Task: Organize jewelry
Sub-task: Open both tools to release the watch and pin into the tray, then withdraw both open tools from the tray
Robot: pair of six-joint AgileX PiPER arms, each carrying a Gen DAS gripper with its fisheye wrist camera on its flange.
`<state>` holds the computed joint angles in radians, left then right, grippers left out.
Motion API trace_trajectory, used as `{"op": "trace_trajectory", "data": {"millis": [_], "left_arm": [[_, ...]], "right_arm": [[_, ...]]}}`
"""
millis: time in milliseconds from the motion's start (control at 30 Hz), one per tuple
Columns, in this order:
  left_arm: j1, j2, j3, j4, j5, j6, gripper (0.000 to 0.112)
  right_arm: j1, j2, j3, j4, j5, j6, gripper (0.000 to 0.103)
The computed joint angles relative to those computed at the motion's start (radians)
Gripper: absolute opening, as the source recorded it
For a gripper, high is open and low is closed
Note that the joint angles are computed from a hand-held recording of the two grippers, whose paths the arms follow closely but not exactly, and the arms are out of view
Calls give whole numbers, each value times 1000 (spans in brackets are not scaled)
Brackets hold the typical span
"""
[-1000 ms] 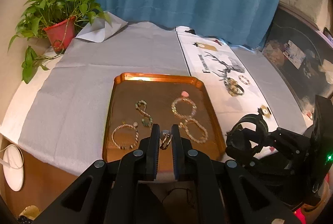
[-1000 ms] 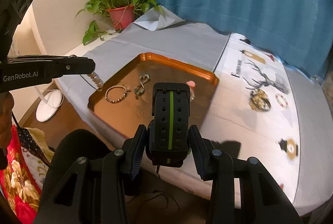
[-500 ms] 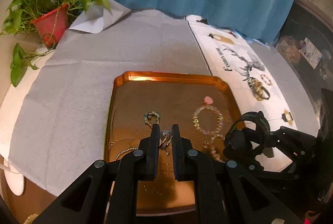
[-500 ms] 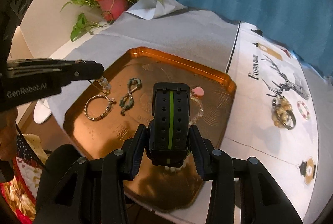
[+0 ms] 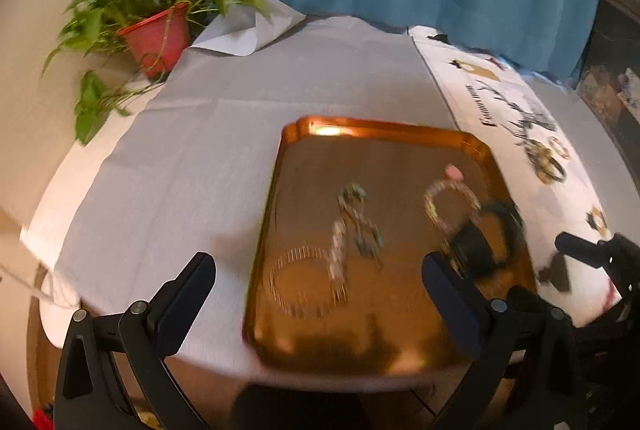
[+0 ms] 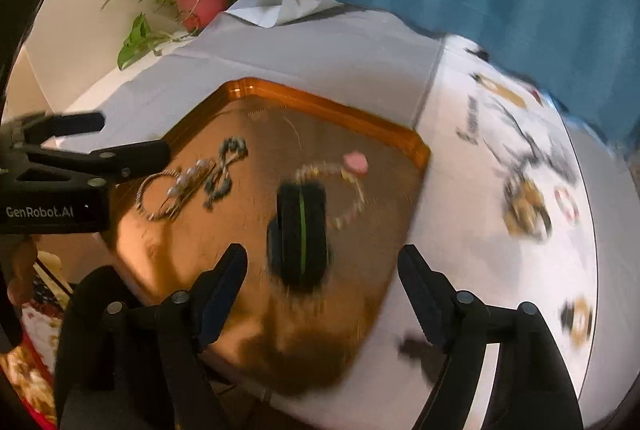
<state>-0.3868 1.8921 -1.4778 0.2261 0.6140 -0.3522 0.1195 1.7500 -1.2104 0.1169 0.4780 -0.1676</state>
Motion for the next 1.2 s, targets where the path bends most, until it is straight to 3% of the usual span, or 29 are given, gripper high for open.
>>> {"op": "trace_trajectory", "data": {"millis": [67, 200, 367, 600, 767, 933, 1200], "left_arm": [[-30, -99, 133, 30, -31, -57, 102], [-106, -230, 251, 73, -16, -136, 102], [-230, -379, 316, 227, 50, -314, 102], [-413, -549, 381, 467, 186, -548, 102], [-505, -609, 404, 537, 277, -622, 102], [-556, -618, 394, 572, 318, -652, 102], [-613, -614, 388, 620, 360, -677, 102]], "right_arm": [[-20, -80, 90, 63, 1, -24, 78], [-62, -303, 297, 207, 6, -116, 78], [-53, -580, 453, 90, 25, -5, 78], [-37, -831, 514, 55, 99, 42, 80], [-35, -927, 525, 53, 144, 46, 81], [-25, -987, 530, 26, 174, 77, 82], [-100, -1023, 535, 105, 204, -8, 82]]}}
